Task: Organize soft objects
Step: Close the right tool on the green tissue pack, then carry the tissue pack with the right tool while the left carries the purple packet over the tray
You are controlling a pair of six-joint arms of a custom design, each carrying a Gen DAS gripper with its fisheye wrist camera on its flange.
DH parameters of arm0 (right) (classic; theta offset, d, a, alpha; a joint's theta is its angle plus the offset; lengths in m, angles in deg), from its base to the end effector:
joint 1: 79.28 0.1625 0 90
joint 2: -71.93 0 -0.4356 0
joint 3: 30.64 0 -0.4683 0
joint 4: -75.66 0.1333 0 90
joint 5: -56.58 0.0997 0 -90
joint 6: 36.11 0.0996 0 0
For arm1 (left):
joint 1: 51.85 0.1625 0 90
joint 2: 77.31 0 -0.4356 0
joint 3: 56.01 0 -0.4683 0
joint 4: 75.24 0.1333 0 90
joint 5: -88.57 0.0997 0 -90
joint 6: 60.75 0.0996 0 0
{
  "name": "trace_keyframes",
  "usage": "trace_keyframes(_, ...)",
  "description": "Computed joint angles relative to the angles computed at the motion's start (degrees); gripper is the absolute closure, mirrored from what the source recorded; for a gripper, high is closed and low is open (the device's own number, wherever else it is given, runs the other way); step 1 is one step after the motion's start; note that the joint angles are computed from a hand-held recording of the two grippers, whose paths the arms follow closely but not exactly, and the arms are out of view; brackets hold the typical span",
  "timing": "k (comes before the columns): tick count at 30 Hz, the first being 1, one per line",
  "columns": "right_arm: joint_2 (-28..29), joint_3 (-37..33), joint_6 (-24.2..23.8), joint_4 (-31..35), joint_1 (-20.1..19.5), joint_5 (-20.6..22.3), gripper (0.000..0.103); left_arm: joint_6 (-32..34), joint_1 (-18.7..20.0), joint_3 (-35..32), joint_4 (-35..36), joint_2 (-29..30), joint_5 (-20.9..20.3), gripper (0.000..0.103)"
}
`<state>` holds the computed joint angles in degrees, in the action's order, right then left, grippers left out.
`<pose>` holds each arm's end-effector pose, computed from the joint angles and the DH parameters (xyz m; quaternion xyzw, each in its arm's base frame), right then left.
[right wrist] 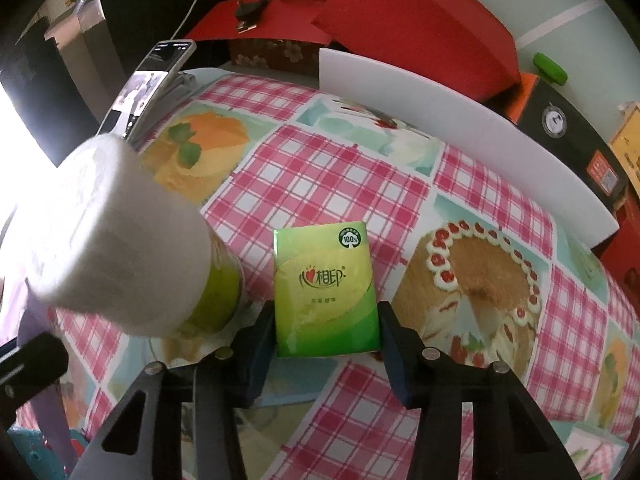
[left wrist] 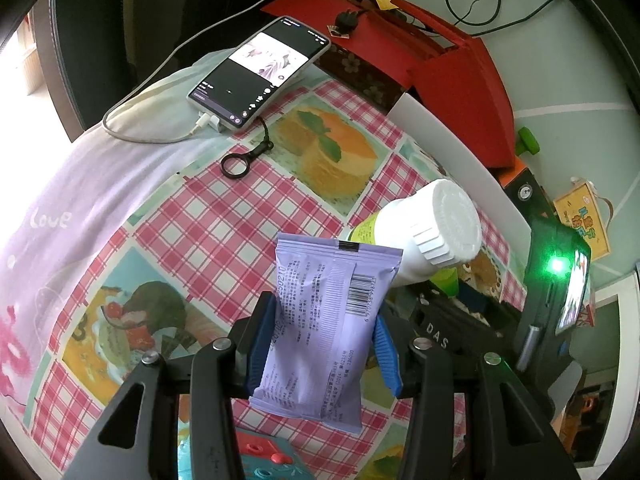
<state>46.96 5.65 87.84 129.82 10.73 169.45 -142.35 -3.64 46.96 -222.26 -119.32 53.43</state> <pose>0.0947 -0.8014 0.1296 0.4129 -0.8652 0.0927 0.2688 -0.2707 -0.6251 -0.0194 -0.2871 0.8394 -0.3909 0.2452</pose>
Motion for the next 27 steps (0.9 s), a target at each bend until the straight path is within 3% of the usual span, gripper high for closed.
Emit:
trace_keyframes(16,-10.1,13.5,1.8,-3.2,-2.7,0.0,0.052,-0.6,-0.4,0.3,0.6,-0.1,-0.5,0.055)
trace_keyframes(27,-19.4,23.2,4.2,-3.8,-5.0,-5.4,0.053,1.8,-2.7,-0.6,1.7,0.7,1.1,0.055)
